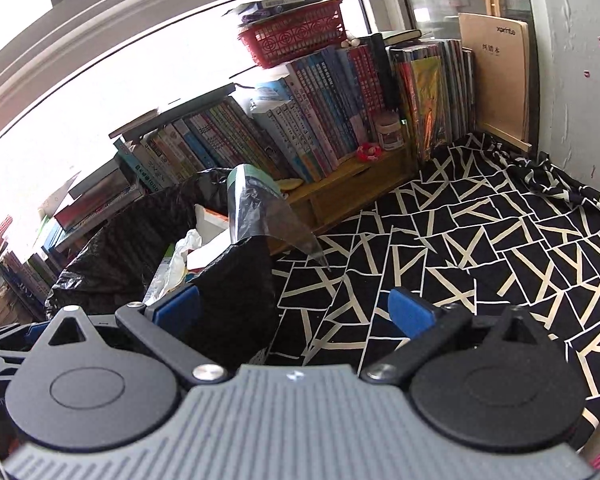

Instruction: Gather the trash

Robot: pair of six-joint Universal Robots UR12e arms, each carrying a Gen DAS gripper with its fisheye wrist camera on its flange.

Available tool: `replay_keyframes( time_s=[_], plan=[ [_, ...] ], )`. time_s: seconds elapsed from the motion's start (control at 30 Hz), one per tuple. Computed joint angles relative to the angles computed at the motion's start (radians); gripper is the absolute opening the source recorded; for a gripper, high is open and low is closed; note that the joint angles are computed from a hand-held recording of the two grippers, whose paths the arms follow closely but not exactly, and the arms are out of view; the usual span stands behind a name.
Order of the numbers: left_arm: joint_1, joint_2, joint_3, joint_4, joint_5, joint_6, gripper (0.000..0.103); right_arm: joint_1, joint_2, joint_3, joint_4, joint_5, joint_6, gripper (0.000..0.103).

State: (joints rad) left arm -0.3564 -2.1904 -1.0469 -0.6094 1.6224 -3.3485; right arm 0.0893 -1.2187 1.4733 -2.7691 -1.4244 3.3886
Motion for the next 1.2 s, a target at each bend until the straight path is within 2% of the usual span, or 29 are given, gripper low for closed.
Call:
replay_keyframes(
  time_s=[0.07, 0.33, 0.63, 1.2],
  plan=[
    [0.000, -0.001, 0.002, -0.004, 0.002, 0.000, 0.102, 0.000, -0.002, 0.003, -0.003, -0.016, 0.007, 0.103],
    [-0.001, -0.007, 0.021, -0.037, 0.007, -0.006, 0.103, 0.013, 0.000, -0.016, 0.074, -0.057, -0.057, 0.103],
    [-0.002, -0.011, 0.030, -0.055, 0.015, -0.010, 0.102, 0.018, 0.002, -0.021, 0.083, -0.087, -0.079, 0.103],
    [-0.004, -0.017, 0.041, -0.071, 0.033, -0.016, 0.102, 0.016, 0.008, -0.026, 0.081, -0.077, -0.080, 0.103]
  ],
)
